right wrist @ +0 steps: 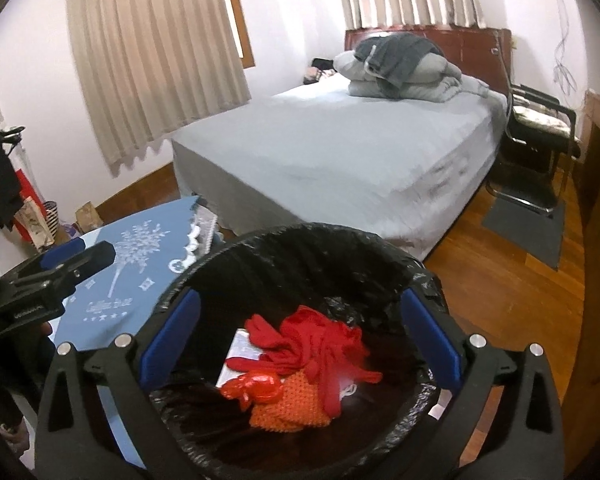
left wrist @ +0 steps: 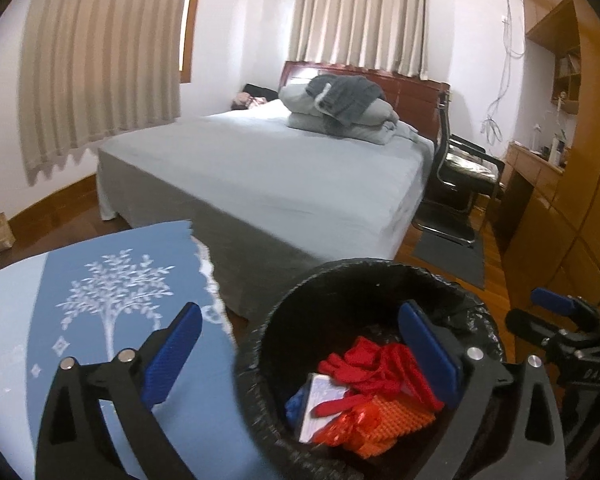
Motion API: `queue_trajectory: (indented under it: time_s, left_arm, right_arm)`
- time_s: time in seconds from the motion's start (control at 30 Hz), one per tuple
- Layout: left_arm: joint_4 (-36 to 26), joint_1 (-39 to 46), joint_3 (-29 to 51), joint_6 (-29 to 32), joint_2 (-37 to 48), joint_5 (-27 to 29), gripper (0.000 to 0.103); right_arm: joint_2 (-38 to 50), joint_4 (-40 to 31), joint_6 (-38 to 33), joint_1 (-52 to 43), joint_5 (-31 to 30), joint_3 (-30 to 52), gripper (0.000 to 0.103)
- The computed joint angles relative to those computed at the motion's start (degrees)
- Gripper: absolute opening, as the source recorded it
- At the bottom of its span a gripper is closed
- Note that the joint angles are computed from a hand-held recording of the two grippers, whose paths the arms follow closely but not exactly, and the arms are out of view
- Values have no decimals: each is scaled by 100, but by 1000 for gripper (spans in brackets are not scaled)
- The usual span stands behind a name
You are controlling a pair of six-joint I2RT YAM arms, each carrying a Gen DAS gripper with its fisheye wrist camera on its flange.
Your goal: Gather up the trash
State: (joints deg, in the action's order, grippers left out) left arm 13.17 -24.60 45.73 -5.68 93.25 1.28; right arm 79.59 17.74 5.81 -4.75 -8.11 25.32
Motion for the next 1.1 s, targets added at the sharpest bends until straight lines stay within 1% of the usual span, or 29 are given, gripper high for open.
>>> queue_trajectory:
  time_s: [0.2, 0.33, 0.5, 0.6, 0.7, 0.97, 1.1]
  left_arm:
    - [-183, 92, -489, -40, -734, -165, 97]
    - [-349, 70, -822, 9, -1276, -363, 97]
    - [-484, 90, -1165, -12, -1841, -461, 97]
    - [-696, 61, -1330, -44, -2235, -548, 97]
    - [-878, 25, -1476, -80, -2647, -625, 97]
    - [-1458, -122, -1670, -154, -3668, -949, 97]
    - [-1738, -142, -1697, -183, -4084, -1053, 97]
  right_arm:
    - [-747, -508, -72, 375, 117, -87, 98]
    - [-1192, -829, 28, 612, 175, -128, 98]
    - [-1737, -1299, 134, 1010, 406, -154, 98]
    - [-2055, -1568, 210, 1185, 507, -143, 98]
    - [-2345, -1842, 275, 1405, 700, -111, 98]
    - [-2905, -2518, 455, 1858, 986, 70, 98]
    - [-3078, -2686, 507, 2138, 1197, 118, 98]
